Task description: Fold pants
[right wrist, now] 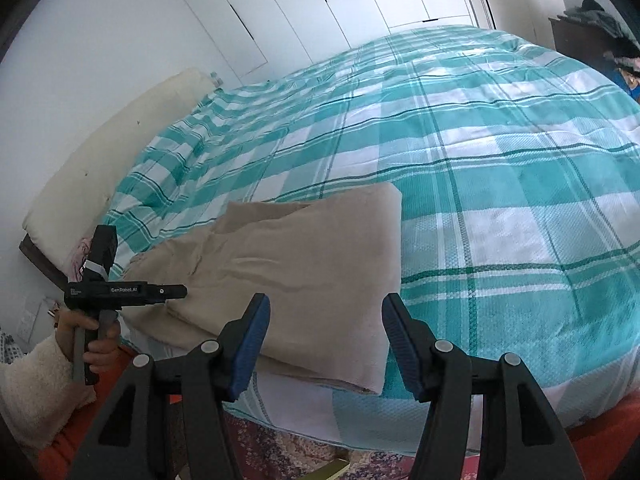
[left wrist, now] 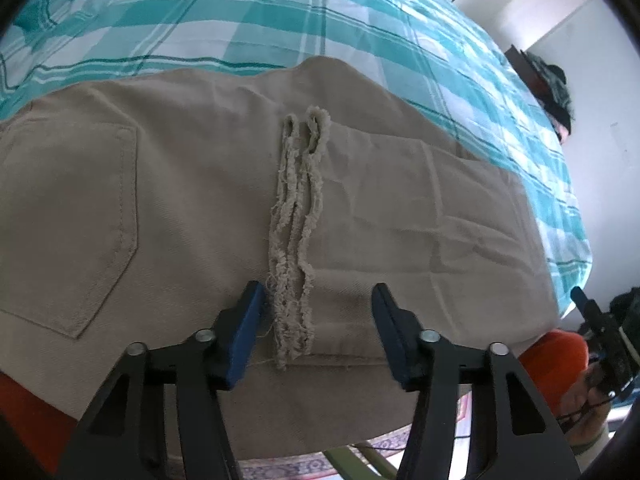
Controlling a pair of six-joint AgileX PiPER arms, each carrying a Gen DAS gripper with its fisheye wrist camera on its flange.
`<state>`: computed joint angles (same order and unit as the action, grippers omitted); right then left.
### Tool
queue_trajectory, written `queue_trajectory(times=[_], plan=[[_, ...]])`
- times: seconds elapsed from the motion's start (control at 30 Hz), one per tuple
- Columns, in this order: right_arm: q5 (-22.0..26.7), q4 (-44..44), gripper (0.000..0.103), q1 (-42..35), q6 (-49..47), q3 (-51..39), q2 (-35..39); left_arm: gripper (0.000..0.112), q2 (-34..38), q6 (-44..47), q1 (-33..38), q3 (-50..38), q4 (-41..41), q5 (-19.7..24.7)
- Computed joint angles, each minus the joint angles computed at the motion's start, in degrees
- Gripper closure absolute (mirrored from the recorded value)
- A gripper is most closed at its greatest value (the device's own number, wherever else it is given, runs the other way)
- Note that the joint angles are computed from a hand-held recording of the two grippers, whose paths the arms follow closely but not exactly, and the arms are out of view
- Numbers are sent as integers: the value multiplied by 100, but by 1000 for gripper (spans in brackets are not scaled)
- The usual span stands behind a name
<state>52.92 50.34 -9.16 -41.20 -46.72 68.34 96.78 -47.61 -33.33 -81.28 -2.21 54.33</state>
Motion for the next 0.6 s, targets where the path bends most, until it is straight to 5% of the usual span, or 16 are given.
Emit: queue_trajectory(times=[0.03, 0.07, 0.37, 0.47, 0.6], plan=[[22, 0, 44, -13, -11, 4, 2, 101, -15, -25, -6, 55, -4, -11], [27, -11, 44, -19, -25, 11, 7, 104, -10, -153, -55, 45, 98, 60], [-294, -435, 48, 559, 362, -369, 59, 107, -359, -272, -297, 331, 478, 56], [-324, -749, 56, 1264, 471, -433, 589, 99, -220, -584, -485, 107, 843, 353], [-751, -1685, 56, 2014, 1334, -280, 803, 58, -299, -1275, -943, -335, 1771, 1041]])
